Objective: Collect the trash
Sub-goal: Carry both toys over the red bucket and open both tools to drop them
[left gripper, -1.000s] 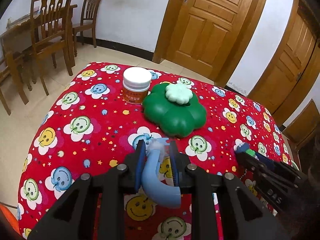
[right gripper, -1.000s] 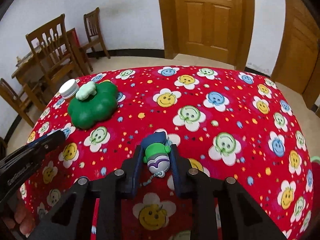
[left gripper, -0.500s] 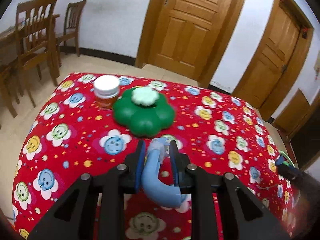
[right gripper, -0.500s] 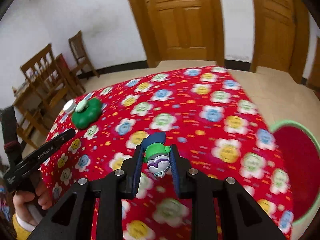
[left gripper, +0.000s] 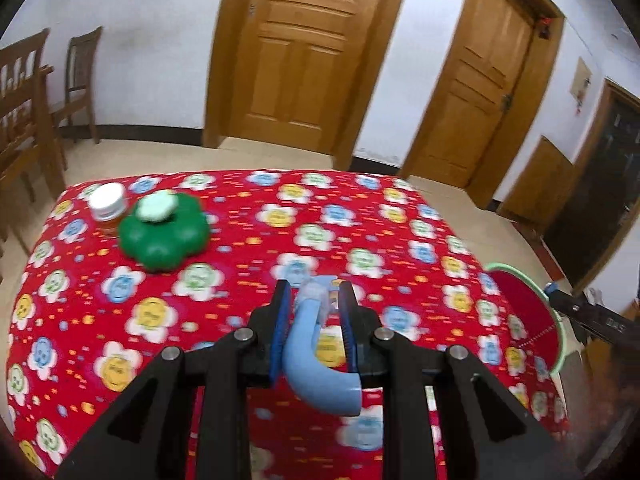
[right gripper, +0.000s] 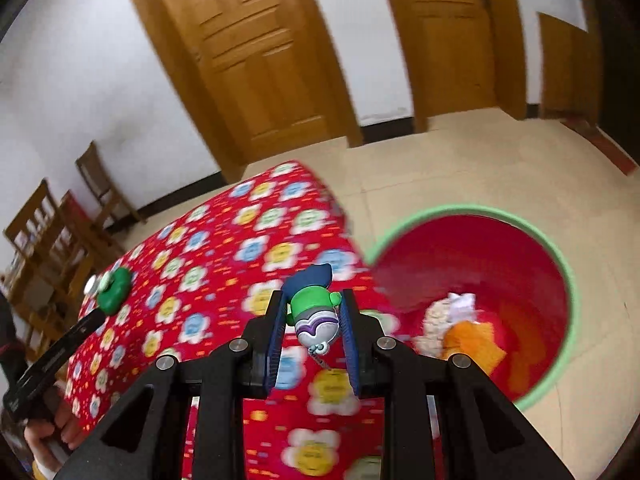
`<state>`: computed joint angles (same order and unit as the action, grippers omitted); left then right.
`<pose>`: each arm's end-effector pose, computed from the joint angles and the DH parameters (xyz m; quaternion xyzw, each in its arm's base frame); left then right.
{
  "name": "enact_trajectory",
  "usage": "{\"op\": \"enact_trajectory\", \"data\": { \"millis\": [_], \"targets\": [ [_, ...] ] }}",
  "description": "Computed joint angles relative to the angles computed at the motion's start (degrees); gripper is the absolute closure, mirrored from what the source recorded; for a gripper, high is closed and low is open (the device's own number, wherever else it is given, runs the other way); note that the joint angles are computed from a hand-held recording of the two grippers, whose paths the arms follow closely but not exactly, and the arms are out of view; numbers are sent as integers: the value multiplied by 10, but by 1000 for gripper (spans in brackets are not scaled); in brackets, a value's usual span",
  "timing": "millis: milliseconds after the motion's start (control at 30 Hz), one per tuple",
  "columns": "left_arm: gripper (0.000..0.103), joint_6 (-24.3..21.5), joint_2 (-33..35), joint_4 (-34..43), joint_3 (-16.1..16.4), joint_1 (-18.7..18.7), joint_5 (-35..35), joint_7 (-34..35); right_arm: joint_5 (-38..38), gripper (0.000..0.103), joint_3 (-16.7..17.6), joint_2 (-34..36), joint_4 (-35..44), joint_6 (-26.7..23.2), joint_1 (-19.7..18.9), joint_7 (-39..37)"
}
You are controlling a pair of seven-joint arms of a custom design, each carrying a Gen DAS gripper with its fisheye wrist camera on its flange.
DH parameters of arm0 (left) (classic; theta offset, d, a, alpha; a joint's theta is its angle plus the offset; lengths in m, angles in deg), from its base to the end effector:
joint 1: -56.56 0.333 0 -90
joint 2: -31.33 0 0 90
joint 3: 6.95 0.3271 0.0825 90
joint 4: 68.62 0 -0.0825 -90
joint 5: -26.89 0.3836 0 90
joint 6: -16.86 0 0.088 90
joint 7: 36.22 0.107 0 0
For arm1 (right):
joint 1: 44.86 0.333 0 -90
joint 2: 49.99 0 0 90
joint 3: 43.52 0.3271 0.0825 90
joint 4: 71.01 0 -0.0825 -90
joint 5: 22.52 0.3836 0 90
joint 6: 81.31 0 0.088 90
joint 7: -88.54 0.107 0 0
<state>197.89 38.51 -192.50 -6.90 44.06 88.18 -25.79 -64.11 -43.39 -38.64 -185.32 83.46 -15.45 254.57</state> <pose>0.5435 -0.2008 0.4208 -0.6719 0.6113 -0.3670 0.2006 0.5317 0.3446 0.4417 -0.5973 0.7102 -0.1581 0.3375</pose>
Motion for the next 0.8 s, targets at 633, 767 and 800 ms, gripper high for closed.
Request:
{"op": "enact_trajectory", "data": {
  "millis": [633,767,800],
  "targets": [
    [79,-58,114,142,-148,-30,-353,355,-29,75,-7,-36,-103,69,-104,62],
    [80,-98,167,213,-172,-41,-401,420,44,73,-10,-30,-119,103,-110,-14],
    [79,-107,177,229,-173,-47,-410,433,53,71,-15,-31,-123,107,-107,-22]
  ]
}}
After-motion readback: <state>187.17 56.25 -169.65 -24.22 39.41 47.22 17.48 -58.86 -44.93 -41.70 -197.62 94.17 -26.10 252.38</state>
